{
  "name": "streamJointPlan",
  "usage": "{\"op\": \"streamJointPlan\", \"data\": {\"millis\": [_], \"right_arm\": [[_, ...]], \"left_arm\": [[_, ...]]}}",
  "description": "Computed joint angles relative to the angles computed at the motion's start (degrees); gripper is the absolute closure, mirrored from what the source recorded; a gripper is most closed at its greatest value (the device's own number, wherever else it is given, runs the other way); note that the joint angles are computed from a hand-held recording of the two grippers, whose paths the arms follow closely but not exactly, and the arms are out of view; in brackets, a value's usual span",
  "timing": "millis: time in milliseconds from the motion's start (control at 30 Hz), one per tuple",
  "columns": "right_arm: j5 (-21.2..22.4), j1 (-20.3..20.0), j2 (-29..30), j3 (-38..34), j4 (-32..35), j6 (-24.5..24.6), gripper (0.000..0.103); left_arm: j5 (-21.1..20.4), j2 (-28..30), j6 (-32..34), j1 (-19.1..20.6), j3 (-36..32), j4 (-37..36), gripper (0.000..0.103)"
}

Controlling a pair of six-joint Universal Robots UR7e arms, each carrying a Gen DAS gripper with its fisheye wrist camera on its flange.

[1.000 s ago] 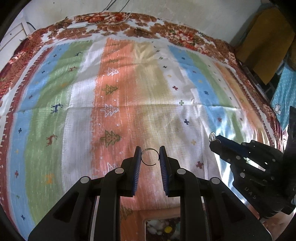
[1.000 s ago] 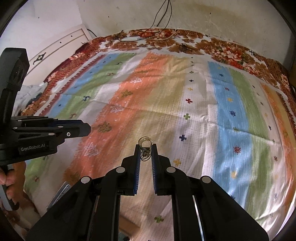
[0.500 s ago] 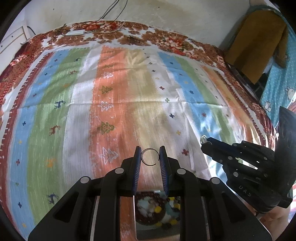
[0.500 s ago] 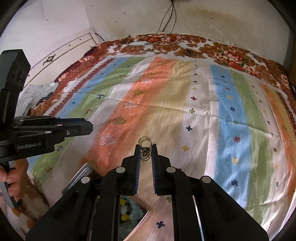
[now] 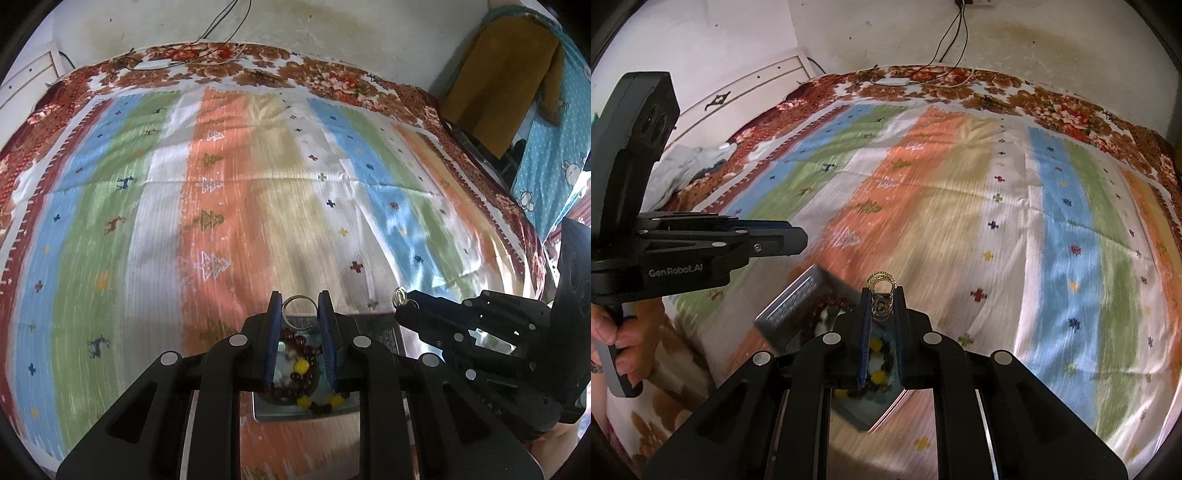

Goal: Organize jewelry
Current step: 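Carry both rings over the silver tin and open both tools to release them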

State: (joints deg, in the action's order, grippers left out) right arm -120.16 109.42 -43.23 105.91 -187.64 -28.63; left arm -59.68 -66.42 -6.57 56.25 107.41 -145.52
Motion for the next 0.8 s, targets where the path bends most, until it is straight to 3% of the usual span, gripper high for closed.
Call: {"op": "streamJointPlan", "data": {"millis": [467,567,733,800], "right_arm": [[3.2,-0.5,-1.6,2.9,1.3,2.4,0.09],[3.0,-0.6,-1.9,3.3,1.1,3.2,0.07],[2.3,-0.7,-2.8,4.9,-1.0,3.2,0.064],[1.8,-0.6,-2.7,5.3,-2.3,2.8,0.06]], "left_arm": [[1.6,-1.0,-2.3,-0.7,2.4,-0.1,0.083],[3.2,-1.0,-3.5,-0.7,2.3,-0.2,0.074],[2.7,-2.2,-4.5,-0.2,3.0,-0.7,0.064],[2.4,-3.0,-4.3,-0.4,3.9,-1.4,0.054]]}}
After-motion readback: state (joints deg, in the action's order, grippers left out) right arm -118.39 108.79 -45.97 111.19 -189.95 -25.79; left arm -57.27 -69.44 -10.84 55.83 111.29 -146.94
